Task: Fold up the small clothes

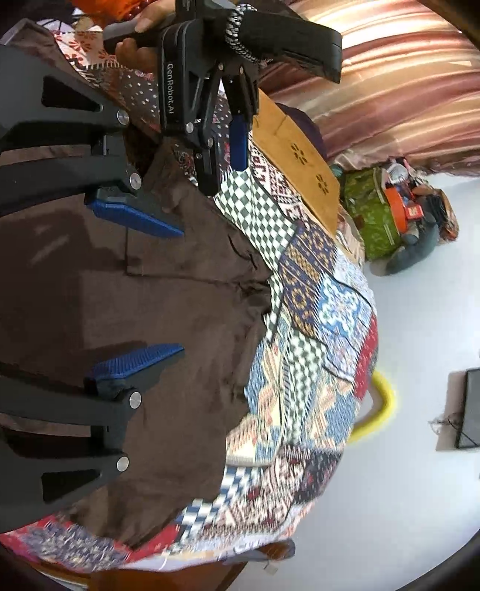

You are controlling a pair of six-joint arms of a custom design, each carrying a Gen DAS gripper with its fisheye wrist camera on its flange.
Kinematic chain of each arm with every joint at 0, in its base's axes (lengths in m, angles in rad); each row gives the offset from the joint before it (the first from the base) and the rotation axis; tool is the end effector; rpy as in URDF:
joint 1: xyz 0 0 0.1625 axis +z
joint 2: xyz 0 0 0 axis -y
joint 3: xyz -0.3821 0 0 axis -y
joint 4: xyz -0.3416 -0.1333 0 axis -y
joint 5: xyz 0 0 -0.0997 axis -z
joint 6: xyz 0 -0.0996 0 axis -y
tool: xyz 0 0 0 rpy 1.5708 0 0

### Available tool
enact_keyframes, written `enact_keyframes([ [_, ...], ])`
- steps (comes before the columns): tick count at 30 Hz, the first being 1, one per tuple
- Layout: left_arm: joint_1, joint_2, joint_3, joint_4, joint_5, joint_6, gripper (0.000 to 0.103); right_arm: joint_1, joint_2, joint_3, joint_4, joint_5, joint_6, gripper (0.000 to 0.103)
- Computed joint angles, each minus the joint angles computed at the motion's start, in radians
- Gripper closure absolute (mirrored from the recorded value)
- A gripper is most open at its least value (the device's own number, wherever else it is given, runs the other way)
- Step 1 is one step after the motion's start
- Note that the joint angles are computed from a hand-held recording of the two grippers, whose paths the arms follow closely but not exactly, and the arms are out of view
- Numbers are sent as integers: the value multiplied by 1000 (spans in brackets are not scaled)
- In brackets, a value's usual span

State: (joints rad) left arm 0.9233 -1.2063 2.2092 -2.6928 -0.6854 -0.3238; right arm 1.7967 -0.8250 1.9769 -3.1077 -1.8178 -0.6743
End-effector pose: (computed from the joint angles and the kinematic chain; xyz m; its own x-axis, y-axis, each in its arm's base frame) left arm -0.0894 -0.4670 0.1808 -0.7218 0.0404 -0.6909 0.3895 0.8489 -0.3572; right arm 0.2242 -0.4891 0.0790 -0.6246 -0.6637 0.4115 -0.7650 0.6258 -0.1519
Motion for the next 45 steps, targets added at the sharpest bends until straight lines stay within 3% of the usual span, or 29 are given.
enact_keyframes([
  [7, 54, 15, 29, 31, -39, 14, 44, 7, 130, -121, 74, -30, -9, 48],
  [9, 46, 29, 52, -21, -11, 39, 37, 18, 171, -138, 50, -82, -45, 48],
  [13, 42, 26, 61, -23, 0, 44, 34, 26, 214, -138, -64, -144, -152, 48],
  [25, -1, -75, 134, 73, 10, -68, 32, 20, 205, -170, -68, -190, -61, 48],
  [30, -50, -125, 136, 180, 34, -151, 32, 24, 134, -104, -81, -175, -42, 48],
  [36, -126, -156, 116, 242, 75, -220, 32, 21, -17, 6, -97, -88, 1, 47],
  [40, -180, -137, 88, 208, 116, -210, 26, 2, -134, 81, -114, -18, 40, 47],
  [42, -193, -110, 70, 157, 129, -177, 19, -13, -190, 111, -122, 8, 49, 47],
  [45, -202, -59, 35, 89, 135, -126, 16, -40, -262, 150, -132, 27, 55, 44],
])
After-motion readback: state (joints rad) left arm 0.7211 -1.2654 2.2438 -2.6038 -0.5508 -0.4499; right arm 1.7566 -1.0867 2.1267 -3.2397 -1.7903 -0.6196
